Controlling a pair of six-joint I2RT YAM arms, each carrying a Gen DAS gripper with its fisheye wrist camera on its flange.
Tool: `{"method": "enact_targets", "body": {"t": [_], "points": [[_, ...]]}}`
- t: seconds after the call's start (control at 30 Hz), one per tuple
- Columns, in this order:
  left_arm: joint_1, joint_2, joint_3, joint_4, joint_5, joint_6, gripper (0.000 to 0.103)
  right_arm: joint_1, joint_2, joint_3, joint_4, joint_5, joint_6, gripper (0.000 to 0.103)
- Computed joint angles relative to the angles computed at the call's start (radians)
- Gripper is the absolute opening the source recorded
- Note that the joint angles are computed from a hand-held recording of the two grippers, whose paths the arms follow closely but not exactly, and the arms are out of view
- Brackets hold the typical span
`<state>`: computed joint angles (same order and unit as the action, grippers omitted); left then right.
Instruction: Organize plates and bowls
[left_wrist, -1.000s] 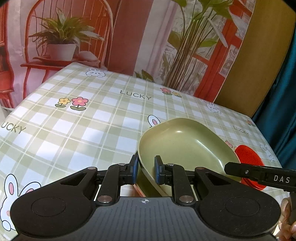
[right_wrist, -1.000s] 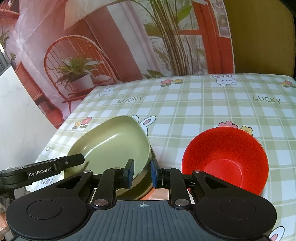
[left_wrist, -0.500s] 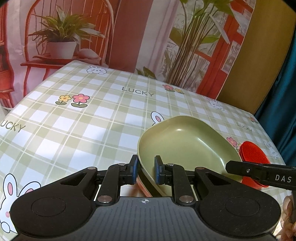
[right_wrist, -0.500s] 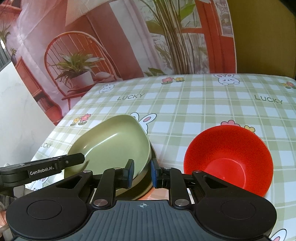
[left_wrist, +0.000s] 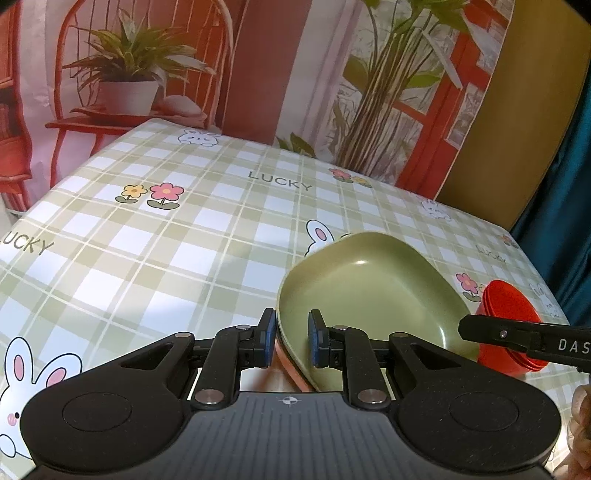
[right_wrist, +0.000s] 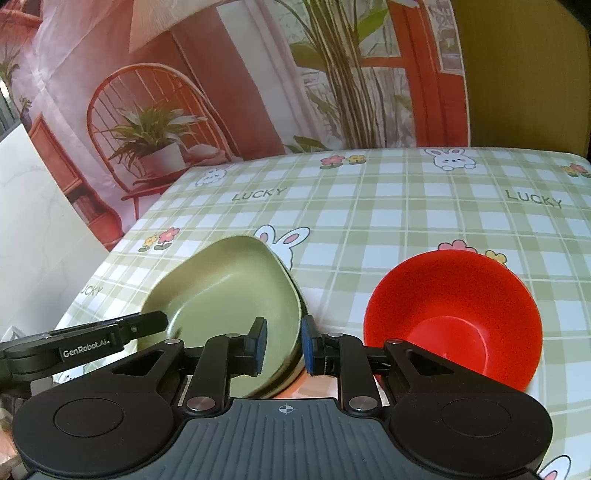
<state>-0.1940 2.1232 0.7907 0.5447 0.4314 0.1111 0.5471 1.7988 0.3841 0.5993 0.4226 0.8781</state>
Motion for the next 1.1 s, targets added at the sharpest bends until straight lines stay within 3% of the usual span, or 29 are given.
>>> {"method": "enact_targets", "body": {"t": [0.6, 1.1], "points": [[0.003, -0.009, -0.035, 0.080, -0.031, -0.046, 0.021, 0.016, -0.010, 0.002, -0.016, 0.052, -0.015, 0.021], [0.001, -0.023, -0.067, 0.100, -0.042, 0.003, 0.021, 0.056, -0.025, -0.014, -0.004, 0.122, -0.054, 0.021]]}}
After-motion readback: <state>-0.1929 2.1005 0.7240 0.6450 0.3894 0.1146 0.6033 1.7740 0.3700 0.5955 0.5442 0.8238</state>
